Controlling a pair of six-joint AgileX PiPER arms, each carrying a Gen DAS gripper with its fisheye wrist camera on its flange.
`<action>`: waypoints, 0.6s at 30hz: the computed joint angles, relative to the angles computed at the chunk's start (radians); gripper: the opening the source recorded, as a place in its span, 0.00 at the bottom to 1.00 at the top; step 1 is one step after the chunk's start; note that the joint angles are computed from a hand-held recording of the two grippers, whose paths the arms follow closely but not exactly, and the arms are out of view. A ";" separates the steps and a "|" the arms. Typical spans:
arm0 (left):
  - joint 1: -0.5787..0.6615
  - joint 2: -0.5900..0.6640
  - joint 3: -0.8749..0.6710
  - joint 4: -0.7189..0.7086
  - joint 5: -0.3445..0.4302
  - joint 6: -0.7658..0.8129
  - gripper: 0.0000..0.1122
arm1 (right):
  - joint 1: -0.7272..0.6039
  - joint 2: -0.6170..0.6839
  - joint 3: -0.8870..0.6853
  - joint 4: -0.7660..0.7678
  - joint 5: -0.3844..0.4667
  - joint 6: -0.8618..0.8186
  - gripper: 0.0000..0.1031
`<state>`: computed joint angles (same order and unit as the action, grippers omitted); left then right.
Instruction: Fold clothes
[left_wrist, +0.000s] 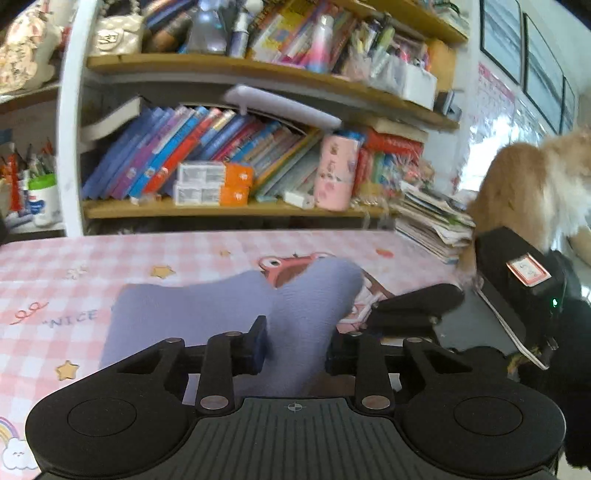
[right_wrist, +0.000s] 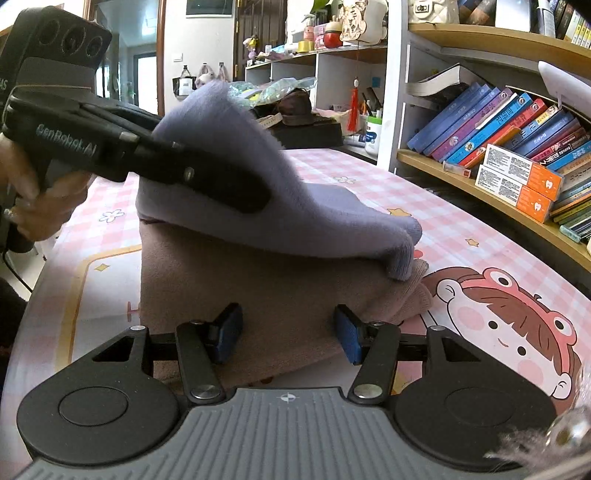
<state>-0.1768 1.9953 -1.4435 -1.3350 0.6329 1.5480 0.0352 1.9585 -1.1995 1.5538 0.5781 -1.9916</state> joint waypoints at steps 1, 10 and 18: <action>-0.014 0.005 -0.007 0.069 -0.006 -0.037 0.25 | 0.000 0.000 0.000 0.001 0.000 -0.001 0.51; 0.046 0.011 -0.037 0.162 0.170 -0.108 0.63 | -0.003 -0.009 0.014 0.007 0.003 -0.009 0.52; 0.202 -0.002 -0.028 -0.050 0.301 0.043 0.76 | -0.006 -0.012 0.020 0.008 0.007 0.002 0.53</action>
<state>0.0256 1.9937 -1.4713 -1.3852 0.9343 1.5906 0.0289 1.9463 -1.1799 1.5619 0.5851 -1.9891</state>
